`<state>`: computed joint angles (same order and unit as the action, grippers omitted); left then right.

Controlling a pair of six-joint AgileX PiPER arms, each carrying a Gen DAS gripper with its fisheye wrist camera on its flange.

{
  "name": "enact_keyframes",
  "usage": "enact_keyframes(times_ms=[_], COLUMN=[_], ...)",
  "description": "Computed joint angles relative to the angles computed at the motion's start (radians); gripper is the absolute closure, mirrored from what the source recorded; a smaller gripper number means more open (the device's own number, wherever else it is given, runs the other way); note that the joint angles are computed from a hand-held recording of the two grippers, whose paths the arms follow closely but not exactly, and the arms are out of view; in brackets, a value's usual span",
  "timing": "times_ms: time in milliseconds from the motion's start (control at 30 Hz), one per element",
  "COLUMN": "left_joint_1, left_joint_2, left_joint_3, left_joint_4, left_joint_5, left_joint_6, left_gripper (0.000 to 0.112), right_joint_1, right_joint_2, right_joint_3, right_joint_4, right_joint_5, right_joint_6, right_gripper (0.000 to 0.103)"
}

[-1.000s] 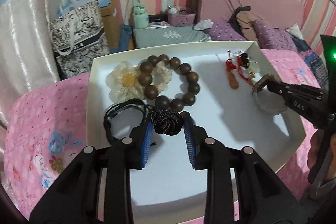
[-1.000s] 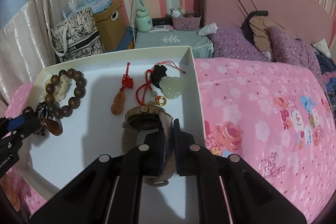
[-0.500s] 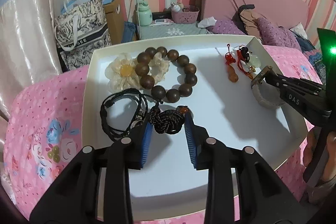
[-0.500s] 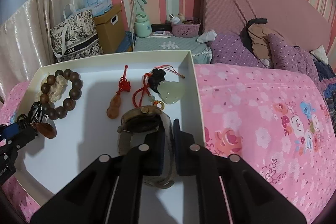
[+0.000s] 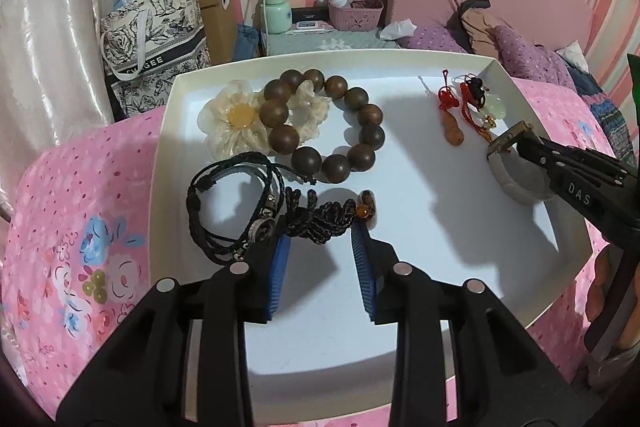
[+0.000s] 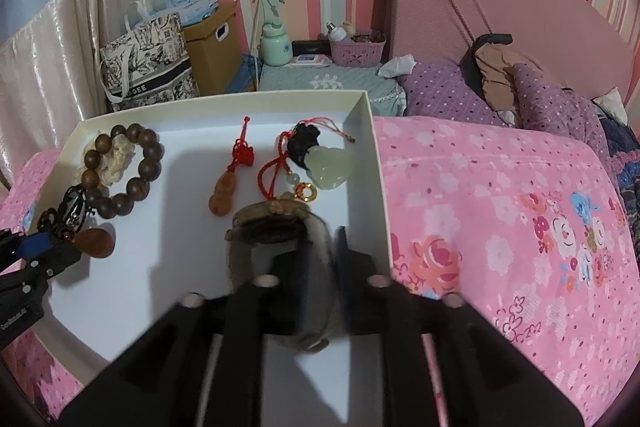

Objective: Organize jewelry
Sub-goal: 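Move both open grippers toward the black hair ties and black scrunchie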

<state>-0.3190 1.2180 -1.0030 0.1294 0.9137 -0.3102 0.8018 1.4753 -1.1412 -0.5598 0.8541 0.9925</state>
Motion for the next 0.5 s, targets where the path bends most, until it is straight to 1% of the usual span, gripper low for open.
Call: enact_keyframes(times_ms=[33,67,100,133,167,233,300,367,400,433,467,500], left_joint_1=[0.001,0.000,-0.005,-0.014,-0.018,-0.041,-0.061,-0.070,-0.080,-0.082,-0.081,-0.082], left_joint_2=[0.002,0.003,0.000,-0.005,-0.010,-0.026,-0.045,-0.069,-0.096,-0.119,-0.143,-0.182], left_joint_3=[-0.006,-0.012,-0.020,-0.027,-0.030,-0.044,-0.061,-0.081,-0.094,-0.103,-0.110,-0.117], left_joint_4=[-0.006,-0.011,-0.010,0.001,0.008,0.027,0.040,0.053,0.072,0.081,0.086,0.097], left_joint_5=[0.004,0.010,0.016,0.023,0.027,0.049,0.084,0.126,0.160,0.183,0.207,0.240], left_joint_6=[0.007,0.013,0.012,-0.001,-0.006,-0.020,-0.028,-0.032,-0.047,-0.050,-0.050,-0.055], left_gripper=[0.080,0.073,0.070,0.062,0.059,0.056,0.052,0.045,0.044,0.040,0.035,0.032], right_joint_1=[-0.010,-0.009,0.009,0.027,0.036,0.046,0.063,0.102,0.131,0.152,0.190,0.231], right_joint_2=[-0.015,-0.025,-0.023,-0.019,-0.020,-0.028,-0.048,-0.087,-0.112,-0.136,-0.157,-0.180], right_joint_3=[0.008,0.012,0.000,-0.011,-0.021,-0.037,-0.047,-0.052,-0.050,-0.043,-0.042,-0.042], right_joint_4=[0.040,0.058,0.037,0.012,0.015,0.043,0.042,0.014,-0.012,-0.033,-0.064,-0.095], right_joint_5=[-0.027,-0.039,-0.011,0.019,0.032,0.045,0.068,0.106,0.131,0.152,0.187,0.226], right_joint_6=[-0.037,-0.052,-0.035,-0.018,-0.028,-0.058,-0.057,-0.024,0.008,0.032,0.074,0.114], right_gripper=[0.062,0.051,0.047,0.037,0.036,0.035,0.033,0.023,0.020,0.016,0.015,0.015])
